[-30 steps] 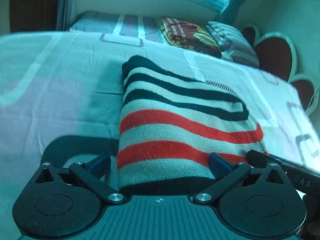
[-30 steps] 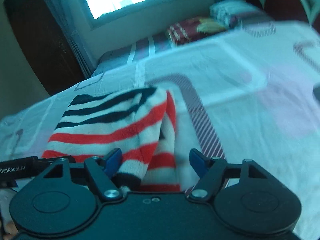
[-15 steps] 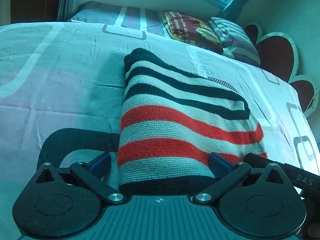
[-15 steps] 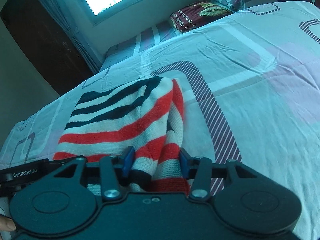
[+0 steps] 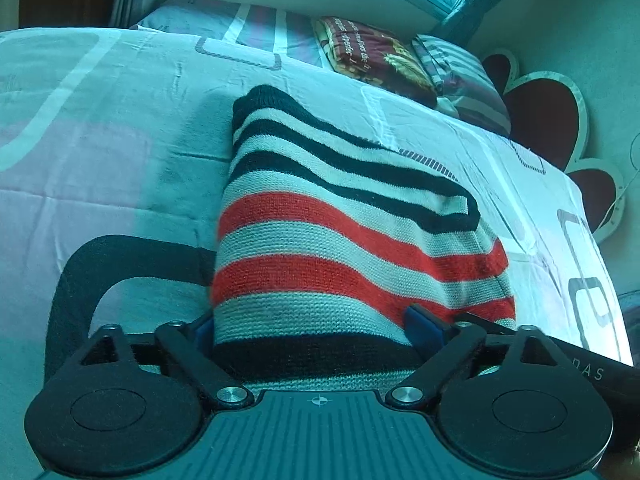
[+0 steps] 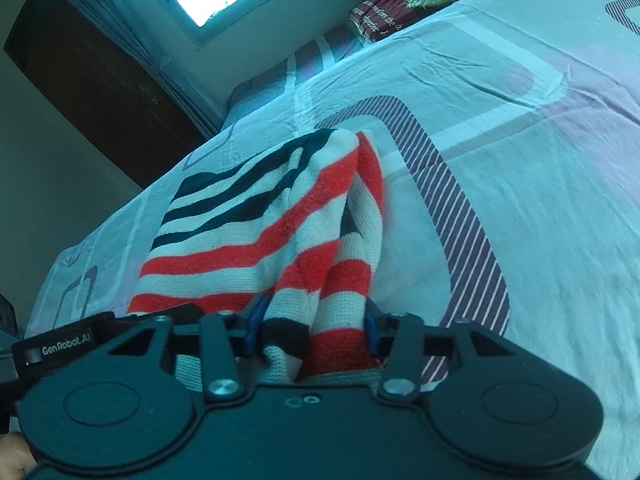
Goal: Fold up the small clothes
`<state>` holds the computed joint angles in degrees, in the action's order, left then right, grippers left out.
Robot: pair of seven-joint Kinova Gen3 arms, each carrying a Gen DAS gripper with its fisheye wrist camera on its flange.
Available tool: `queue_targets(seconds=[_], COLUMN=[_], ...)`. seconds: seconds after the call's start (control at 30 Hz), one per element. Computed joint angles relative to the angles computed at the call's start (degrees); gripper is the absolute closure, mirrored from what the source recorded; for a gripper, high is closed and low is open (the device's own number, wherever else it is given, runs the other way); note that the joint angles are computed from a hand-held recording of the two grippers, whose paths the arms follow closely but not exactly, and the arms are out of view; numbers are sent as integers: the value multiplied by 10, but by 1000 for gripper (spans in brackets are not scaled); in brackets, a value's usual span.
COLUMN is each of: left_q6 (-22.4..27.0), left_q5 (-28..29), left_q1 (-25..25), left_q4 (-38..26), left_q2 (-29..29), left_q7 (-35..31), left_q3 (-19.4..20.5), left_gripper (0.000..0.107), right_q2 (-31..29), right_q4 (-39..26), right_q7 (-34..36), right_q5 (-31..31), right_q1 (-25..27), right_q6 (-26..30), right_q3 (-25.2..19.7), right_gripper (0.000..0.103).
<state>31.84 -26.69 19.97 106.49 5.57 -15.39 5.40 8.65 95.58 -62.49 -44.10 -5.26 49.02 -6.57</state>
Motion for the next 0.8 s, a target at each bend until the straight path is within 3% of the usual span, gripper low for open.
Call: queue_targets(seconds=[0.07, 0.17, 0.23, 0.3, 0.47, 0.8], left_q6=[-3, -27, -50, -41, -24, 14], left_q5=[-2, 23, 39, 26, -39, -53], left_q1=[0, -15, -26, -17, 6, -5], left_q4=[6, 19, 30, 23, 21, 12], left_q2=[-8, -11, -11, -8, -19, -45], left_q7=[7, -12, -18, -2, 63, 64], left_q3=[-1, -1, -2, -3, 2, 28], left_gripper=[28, 28, 28, 28, 41, 45], right_q2=[5, 19, 22, 21, 0, -29], right_q4=[-3, -1, 4, 7, 23, 27], right_q7=[15, 31, 31, 18, 27, 44], right_q5=[-8, -30, -43, -48, -66, -113], right_q1=[5, 14, 14, 14, 19, 11], right_q6=[8, 11, -1, -4, -5, 14], right_q3=[0, -3, -7, -6, -5, 8], right_gripper=[64, 55, 54, 56, 66, 67])
